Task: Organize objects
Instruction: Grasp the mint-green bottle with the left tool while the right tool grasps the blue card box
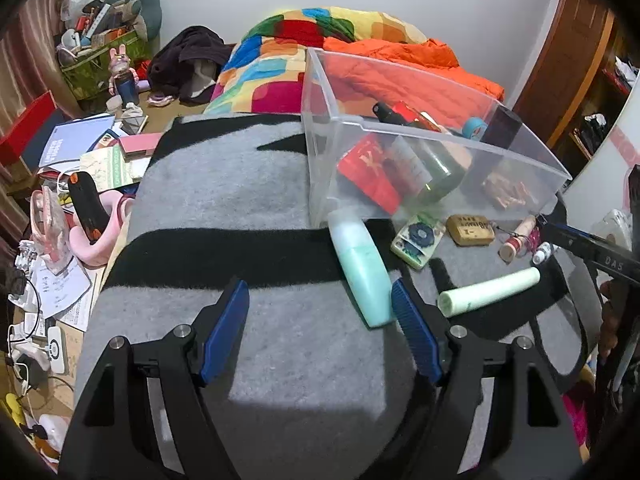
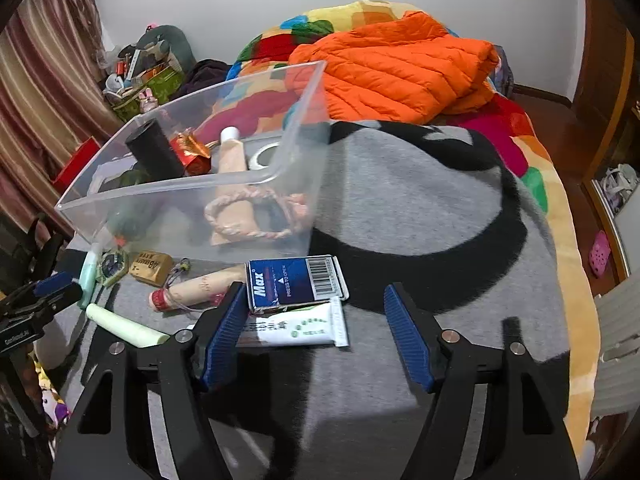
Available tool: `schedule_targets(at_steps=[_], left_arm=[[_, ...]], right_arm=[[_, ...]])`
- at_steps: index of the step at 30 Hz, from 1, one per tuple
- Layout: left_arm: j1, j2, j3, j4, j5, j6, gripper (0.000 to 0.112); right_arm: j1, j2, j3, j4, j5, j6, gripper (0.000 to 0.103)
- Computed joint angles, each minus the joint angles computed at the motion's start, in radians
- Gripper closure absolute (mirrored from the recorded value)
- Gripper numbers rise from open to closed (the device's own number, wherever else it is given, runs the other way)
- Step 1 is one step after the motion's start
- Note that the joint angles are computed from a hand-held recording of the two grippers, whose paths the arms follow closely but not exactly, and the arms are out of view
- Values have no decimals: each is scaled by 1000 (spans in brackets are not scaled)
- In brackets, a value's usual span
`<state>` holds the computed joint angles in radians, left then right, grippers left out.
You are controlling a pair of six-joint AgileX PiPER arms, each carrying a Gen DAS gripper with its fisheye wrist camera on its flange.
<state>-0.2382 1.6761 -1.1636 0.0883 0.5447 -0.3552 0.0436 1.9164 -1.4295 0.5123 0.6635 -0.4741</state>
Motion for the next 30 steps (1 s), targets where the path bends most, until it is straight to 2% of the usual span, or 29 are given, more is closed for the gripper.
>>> schedule_targets(at_steps=[7,8,9,12,14,24,30], left_arm=[[-61,52,-61,68,13,-48,39],[-74,64,-73,95,17,-66,41],[-91,79,-84,145,27,-102,49],[-116,87,-72,240,13,-164,53],[-112,73,-52,245,-2,-165,58],[-69,51,-24,218,-25,-134,87],[-82,21,18,213,-57,-136,88]], right_arm=[[12,37,-69,-17,21,-3,42],[13,46,-82,-22,27,-2,42],[12,56,-95,-23,35,-3,45],[-7,71,-107,31,61,-51,50],[-21,73,-107,54,77,-72,59],[-35,0,-24,57,22,-71,59],[-41,-91,38,114,-6,-122,59]])
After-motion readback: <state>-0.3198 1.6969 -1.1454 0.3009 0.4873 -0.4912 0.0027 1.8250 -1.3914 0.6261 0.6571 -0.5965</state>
